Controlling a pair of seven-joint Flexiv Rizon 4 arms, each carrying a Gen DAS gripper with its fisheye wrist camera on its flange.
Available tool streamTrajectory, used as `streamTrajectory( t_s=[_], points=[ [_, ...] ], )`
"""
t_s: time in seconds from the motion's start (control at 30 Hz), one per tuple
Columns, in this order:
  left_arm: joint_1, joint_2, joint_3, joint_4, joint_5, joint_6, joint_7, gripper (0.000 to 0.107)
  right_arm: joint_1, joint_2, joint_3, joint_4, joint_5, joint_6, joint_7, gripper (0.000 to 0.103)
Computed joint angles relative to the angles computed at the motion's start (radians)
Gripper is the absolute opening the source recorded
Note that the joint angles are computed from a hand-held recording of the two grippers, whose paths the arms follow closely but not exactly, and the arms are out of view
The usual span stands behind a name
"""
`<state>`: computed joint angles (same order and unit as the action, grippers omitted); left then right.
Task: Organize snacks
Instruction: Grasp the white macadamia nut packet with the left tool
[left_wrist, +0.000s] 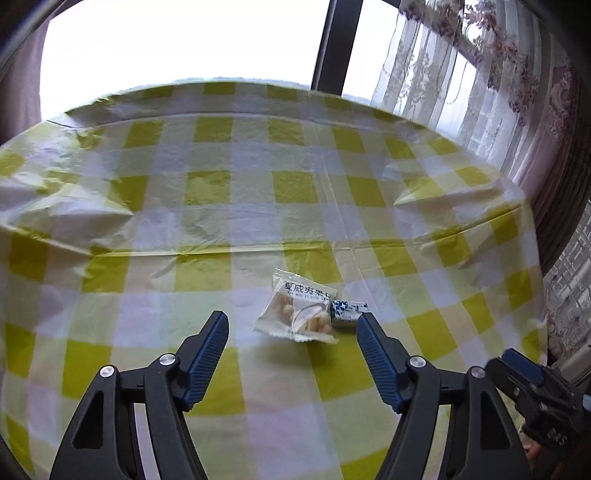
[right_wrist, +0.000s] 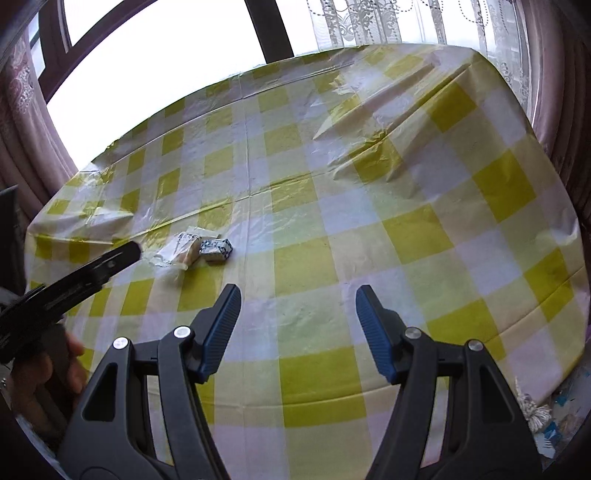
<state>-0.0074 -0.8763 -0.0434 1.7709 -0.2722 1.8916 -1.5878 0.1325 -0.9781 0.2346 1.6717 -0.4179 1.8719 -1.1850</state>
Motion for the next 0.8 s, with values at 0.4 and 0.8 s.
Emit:
streamTrajectory(
  t_s=[0.4,0.8],
  points=[
    [-0.097,-0.120,0.156,-0.230,-0.033,-0.265,0.025,0.070,0.043,-0.021,-0.033,-0.020,0.001,0.005,-0.029,0.068],
    [-0.189,-0.083,0.256,-0.082,-0.031,-0.153,-0.058,0.057,0.099,-0.064,-0.037,-0.114,-0.009,-0.084,-0.075,0.072]
  ],
)
